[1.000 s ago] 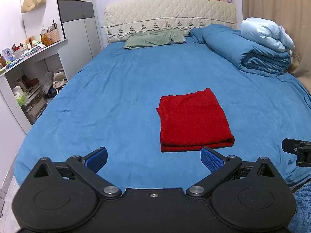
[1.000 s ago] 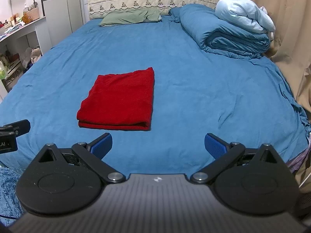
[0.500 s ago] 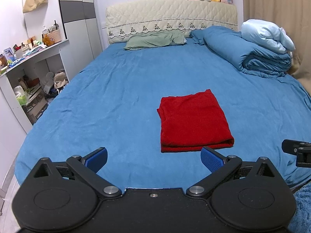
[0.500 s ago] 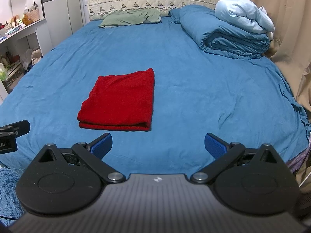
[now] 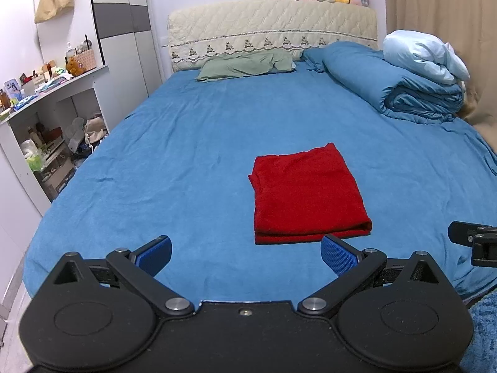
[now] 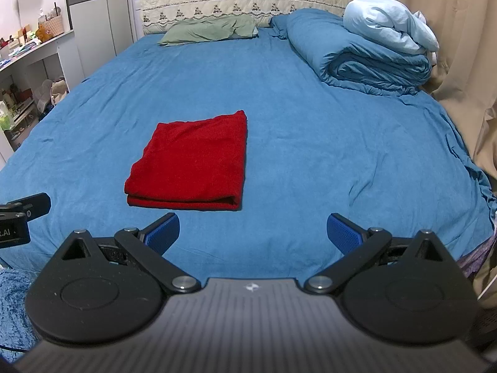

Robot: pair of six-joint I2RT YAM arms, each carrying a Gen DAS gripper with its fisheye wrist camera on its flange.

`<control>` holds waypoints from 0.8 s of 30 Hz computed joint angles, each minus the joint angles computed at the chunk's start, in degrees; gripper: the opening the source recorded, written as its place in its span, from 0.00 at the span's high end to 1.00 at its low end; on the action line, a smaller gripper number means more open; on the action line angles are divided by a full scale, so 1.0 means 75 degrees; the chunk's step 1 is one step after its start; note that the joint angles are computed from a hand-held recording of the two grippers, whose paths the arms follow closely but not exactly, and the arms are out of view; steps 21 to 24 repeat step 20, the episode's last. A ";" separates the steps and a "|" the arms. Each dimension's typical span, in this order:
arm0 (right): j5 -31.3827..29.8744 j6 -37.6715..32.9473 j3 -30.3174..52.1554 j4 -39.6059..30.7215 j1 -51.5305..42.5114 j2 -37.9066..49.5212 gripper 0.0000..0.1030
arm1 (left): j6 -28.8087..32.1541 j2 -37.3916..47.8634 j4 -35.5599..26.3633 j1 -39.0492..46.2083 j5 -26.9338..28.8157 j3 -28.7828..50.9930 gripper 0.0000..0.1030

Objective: Fold small clothes

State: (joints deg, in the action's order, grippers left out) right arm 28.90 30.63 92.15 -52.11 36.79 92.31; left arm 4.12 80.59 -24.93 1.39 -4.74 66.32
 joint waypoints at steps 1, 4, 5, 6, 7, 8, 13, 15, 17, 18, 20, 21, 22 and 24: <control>0.0009 0.0003 0.0015 -0.0008 0.0005 0.0004 0.00 | 0.0014 -0.0025 0.0031 -0.0012 -0.0017 -0.0040 0.00; 0.0053 0.0044 0.0029 -0.0022 0.0046 -0.0009 0.00 | 0.0047 -0.0057 0.0070 0.0004 0.0059 -0.0068 0.00; 0.0068 0.0056 0.0030 -0.0023 0.0058 -0.0012 0.00 | 0.0044 -0.0078 0.0093 -0.0001 0.0063 -0.0085 0.00; 0.0079 0.0059 0.0038 -0.0027 0.0064 -0.0012 0.00 | 0.0046 -0.0101 0.0117 -0.0004 0.0074 -0.0101 0.00; 0.0089 0.0066 0.0032 -0.0027 0.0071 -0.0017 0.00 | 0.0049 -0.0152 0.0166 0.0002 0.0075 -0.0165 0.00; 0.0094 0.0068 0.0022 -0.0021 0.0072 -0.0028 0.00 | 0.0039 -0.0180 0.0209 -0.0017 0.0020 -0.0197 0.00; 0.0126 0.0086 0.0024 -0.0014 0.0090 -0.0025 0.00 | 0.0038 -0.0212 0.0305 -0.0015 0.0012 -0.0233 0.00; 0.0153 0.0104 0.0035 -0.0016 0.0103 -0.0018 0.00 | 0.0016 -0.0211 0.0297 0.0017 0.0120 -0.0240 0.00; 0.0199 0.0157 0.0070 -0.0047 0.0146 0.0007 0.00 | -0.0002 -0.0188 0.0307 0.0055 0.0193 -0.0226 0.00; 0.0205 0.0160 0.0080 -0.0049 0.0151 0.0018 0.00 | -0.0006 -0.0185 0.0314 0.0066 0.0202 -0.0230 0.00; 0.0188 0.0147 0.0060 -0.0041 0.0138 -0.0001 0.00 | 0.0007 -0.0199 0.0344 0.0091 0.0209 -0.0254 0.00; 0.0188 0.0147 0.0060 -0.0041 0.0138 -0.0001 0.00 | 0.0007 -0.0199 0.0344 0.0091 0.0209 -0.0254 0.00; 0.0188 0.0147 0.0060 -0.0041 0.0138 -0.0001 0.00 | 0.0007 -0.0199 0.0344 0.0091 0.0209 -0.0254 0.00; 0.0188 0.0147 0.0060 -0.0041 0.0138 -0.0001 0.00 | 0.0007 -0.0199 0.0344 0.0091 0.0209 -0.0254 0.00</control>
